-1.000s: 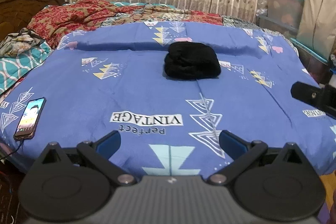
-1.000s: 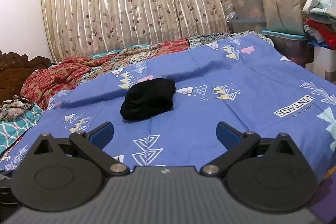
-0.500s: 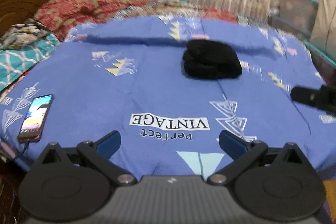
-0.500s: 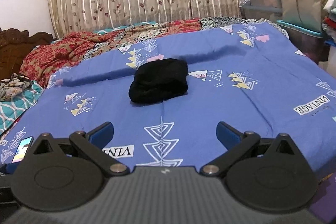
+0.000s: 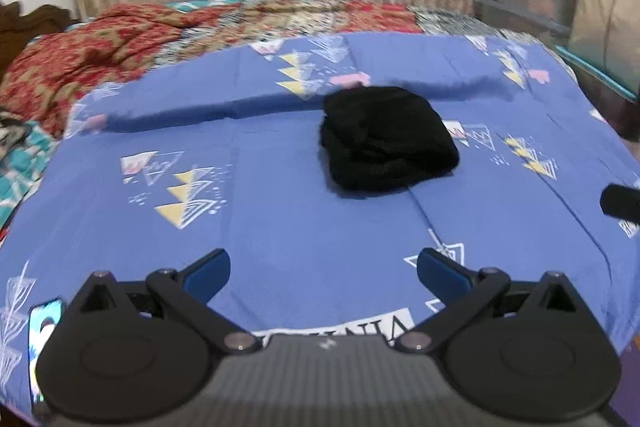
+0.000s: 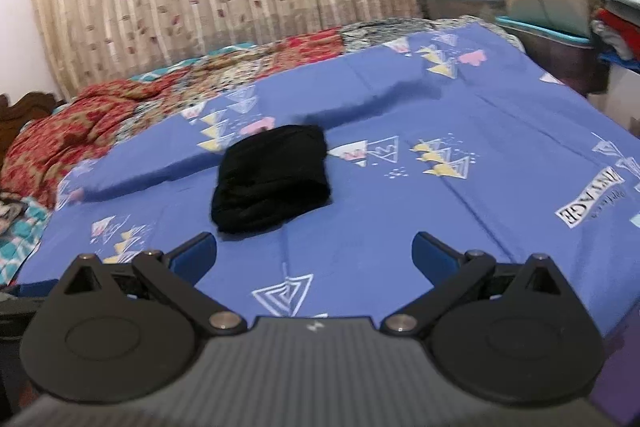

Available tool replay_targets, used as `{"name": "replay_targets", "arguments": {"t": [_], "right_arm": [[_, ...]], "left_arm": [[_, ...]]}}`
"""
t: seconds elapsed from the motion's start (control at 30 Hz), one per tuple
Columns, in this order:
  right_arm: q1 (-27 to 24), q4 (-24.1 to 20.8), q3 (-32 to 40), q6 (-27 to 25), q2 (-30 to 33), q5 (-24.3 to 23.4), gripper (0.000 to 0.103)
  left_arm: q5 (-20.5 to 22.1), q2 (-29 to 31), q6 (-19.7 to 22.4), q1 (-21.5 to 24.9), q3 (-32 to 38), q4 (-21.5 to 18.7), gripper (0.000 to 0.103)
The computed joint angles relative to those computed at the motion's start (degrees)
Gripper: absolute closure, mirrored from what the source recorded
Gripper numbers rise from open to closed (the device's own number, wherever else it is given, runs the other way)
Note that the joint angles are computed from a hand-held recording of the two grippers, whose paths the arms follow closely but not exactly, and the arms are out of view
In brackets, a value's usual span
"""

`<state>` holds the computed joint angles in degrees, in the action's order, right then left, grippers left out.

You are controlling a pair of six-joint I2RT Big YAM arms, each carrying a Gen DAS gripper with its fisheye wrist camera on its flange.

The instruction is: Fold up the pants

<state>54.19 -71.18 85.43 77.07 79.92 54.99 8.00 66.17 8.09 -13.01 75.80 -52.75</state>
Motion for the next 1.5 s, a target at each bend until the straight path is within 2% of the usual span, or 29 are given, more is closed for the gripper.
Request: {"name": "replay_targets", "arguments": {"t": [0.17, 0.33, 0.47, 0.6, 0.7, 0.87, 1.0, 1.17, 1.33, 1.5], "right_arm": [[-1.28, 0.00, 0.71, 3.32, 0.62, -0.37, 0.000], [-3.90, 7.06, -0.35, -2.23, 0.12, -1.17, 0.000], [-6.66, 14.06, -2.47, -9.33, -0.87, -4.79, 0.000], [-9.40, 18.17, -4.41, -16.75, -1.79, -10.17, 0.000], [-11.62, 21.51, -6.26, -20.38, -3.09, -13.83, 0.000], [-14.34, 26.27, -9.60, -21.58, -5.24, -16.63, 0.000], [-15.76, 28.23, -12.13, -22.49, -6.78, -18.54, 0.000], [-17.40, 28.86, -14.95, -22.07, -8.72, -19.97, 0.000], [-18.73, 29.56, -17.25, -21.09, -10.27, -21.26, 0.000], [-19.62, 30.46, -18.78, -22.54, -11.26, -22.68, 0.000]], "left_arm": [[-0.69, 3.11, 4.58, -1.33, 2.92, -2.86, 0.000], [-3.29, 4.54, 7.01, -2.83, 5.12, -4.19, 0.000], [-5.10, 6.32, 4.39, -3.78, 6.98, -4.39, 0.000], [-8.85, 7.71, 0.24, -5.21, 7.66, -2.81, 0.000], [-11.18, 9.46, -2.91, -6.51, 9.37, -4.33, 0.000], [-15.50, 12.05, -4.88, -9.33, 11.80, -5.56, 0.000], [-17.17, 14.28, -6.82, -11.11, 13.73, -7.04, 0.000], [-17.21, 16.98, -8.95, -13.05, 15.87, -9.96, 0.000], [-18.96, 18.48, -8.65, -15.03, 16.66, -10.85, 0.000], [-20.50, 20.07, -9.58, -16.29, 17.88, -12.13, 0.000]]}}
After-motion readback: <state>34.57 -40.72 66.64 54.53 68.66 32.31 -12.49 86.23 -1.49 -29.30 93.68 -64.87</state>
